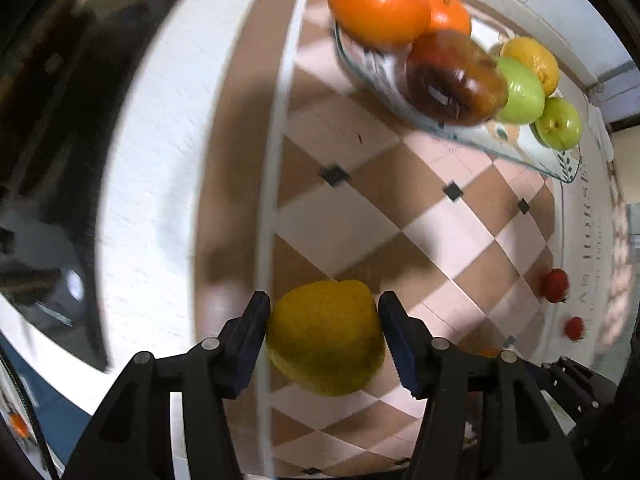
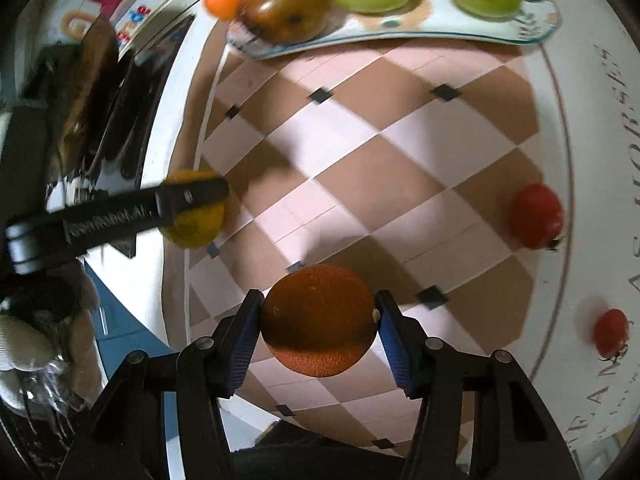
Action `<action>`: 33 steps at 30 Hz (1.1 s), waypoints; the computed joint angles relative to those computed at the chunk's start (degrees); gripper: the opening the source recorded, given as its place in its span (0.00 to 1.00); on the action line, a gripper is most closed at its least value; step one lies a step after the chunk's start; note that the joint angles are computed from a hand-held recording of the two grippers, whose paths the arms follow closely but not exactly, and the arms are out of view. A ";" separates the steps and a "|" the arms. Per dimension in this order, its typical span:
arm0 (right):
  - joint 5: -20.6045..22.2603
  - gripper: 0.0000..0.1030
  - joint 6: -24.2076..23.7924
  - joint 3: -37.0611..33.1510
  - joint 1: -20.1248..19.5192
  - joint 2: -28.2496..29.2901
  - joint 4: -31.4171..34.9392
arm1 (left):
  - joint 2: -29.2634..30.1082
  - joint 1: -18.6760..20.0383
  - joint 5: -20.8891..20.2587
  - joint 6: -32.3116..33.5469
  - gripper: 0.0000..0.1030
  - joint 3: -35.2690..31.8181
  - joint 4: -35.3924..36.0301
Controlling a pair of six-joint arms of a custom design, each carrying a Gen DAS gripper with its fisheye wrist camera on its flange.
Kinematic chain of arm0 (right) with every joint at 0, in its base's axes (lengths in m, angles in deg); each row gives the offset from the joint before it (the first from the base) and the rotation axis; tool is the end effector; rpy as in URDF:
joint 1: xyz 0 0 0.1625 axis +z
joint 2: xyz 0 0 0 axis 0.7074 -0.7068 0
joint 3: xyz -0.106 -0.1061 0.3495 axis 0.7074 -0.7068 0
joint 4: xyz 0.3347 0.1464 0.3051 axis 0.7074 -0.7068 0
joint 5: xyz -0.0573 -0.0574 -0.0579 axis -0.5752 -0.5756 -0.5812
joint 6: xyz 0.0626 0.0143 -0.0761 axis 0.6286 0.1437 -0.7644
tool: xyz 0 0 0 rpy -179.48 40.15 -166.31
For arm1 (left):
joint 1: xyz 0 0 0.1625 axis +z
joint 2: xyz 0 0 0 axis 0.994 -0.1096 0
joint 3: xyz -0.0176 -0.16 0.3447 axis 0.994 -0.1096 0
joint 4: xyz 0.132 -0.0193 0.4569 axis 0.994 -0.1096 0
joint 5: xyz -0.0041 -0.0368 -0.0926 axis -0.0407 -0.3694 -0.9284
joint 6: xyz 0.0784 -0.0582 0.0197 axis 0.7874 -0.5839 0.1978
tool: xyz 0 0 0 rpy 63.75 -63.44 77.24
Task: Organize fruits
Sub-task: 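Carry the lemon and orange over the plate and lower them onto it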
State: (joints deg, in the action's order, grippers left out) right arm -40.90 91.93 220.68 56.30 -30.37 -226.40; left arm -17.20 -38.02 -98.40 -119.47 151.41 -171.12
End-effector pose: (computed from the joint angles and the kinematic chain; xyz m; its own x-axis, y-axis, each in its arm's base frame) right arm 0.1615 -0.3075 0.0867 -0.9064 0.2841 0.3126 0.2409 0.9556 -0.1698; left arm -0.1650 -0.4174 0.0877 -0.7589 0.2972 -0.5794 0.1985 0.9530 0.2288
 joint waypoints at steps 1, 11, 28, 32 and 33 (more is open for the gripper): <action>-0.16 0.58 -0.19 0.17 -0.43 -0.75 0.39 | 0.15 0.50 -0.97 -0.52 0.54 0.11 -0.43; -1.47 0.58 0.95 2.38 -1.85 -6.63 1.36 | -0.15 -3.40 0.77 -3.04 0.52 1.86 -0.55; 4.66 0.57 -0.02 2.12 -10.05 -23.92 2.62 | 7.98 -6.10 -11.53 -1.27 0.52 -9.90 -11.78; 3.96 0.57 -2.44 -2.04 -12.21 -23.01 1.06 | 14.45 -5.57 -10.00 1.49 0.52 -16.75 -13.06; 3.59 0.57 -3.05 -3.31 -12.81 -22.03 0.17 | 16.55 -5.42 -9.08 2.49 0.52 -18.90 -13.27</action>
State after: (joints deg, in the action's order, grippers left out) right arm -37.30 88.87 217.37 43.48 -52.39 -226.23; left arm -0.66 -43.44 -107.48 -116.99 132.51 -184.39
